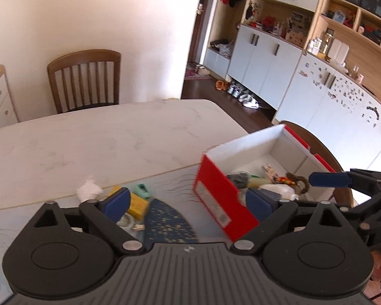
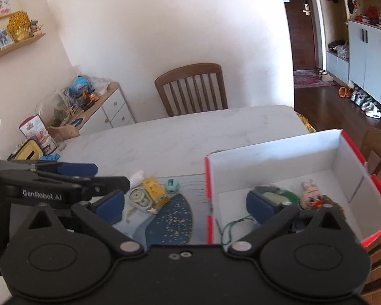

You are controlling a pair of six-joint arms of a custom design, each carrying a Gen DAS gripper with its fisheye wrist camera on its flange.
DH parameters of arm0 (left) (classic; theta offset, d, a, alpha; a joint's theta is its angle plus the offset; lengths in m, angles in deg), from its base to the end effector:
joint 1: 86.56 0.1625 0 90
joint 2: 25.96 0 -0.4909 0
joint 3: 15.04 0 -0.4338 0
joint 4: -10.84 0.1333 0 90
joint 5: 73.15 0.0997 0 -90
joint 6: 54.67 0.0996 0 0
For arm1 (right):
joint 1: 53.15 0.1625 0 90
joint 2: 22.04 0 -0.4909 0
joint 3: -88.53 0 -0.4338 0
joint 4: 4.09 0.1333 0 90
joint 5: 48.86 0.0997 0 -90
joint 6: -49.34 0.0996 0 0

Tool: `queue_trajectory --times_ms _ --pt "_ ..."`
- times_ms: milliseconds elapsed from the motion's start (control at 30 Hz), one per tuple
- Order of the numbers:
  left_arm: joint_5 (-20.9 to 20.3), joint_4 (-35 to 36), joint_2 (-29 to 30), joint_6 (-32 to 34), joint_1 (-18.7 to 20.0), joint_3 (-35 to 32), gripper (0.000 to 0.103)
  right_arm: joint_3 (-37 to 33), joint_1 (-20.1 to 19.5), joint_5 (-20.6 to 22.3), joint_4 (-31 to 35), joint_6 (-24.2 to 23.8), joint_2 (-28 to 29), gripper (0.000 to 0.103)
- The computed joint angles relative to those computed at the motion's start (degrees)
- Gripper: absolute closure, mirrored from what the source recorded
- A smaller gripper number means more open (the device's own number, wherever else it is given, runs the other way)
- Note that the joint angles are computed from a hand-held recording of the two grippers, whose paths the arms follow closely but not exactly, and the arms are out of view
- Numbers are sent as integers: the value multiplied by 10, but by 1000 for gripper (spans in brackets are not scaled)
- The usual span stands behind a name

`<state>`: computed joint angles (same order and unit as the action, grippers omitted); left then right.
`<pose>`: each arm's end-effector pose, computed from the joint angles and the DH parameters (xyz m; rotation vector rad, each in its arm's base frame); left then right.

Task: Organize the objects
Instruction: 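Withdraw both tools from the box back toward the round mat, then grasp the clear tissue bag with left tool while right tool grasps the yellow box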

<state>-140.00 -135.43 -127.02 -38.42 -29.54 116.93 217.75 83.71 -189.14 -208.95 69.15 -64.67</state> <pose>-0.0771 -0.4356 0.3814 1.0216 2.5316 -0.6883 0.4072 -0.3039 0.0531 0.2884 -2.4242 1.1353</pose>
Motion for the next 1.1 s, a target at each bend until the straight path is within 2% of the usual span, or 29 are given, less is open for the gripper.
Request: queue_trajectory --times_ms 500,700,800,900,1100 --pt "3 -53 43 84 107 -57 0 -86 -14 22 67 -13 63 2" --pt "6 -87 73 118 151 -83 0 -124 -26 17 95 -34 91 3" --pt "6 -110 86 142 170 -89 0 -143 -29 13 99 -70 106 3" --pt "0 -124 98 164 189 -93 0 -159 -37 20 108 -87 117 4" --pt "-12 -143 126 188 212 -97 0 -181 -58 28 141 -84 132 8"
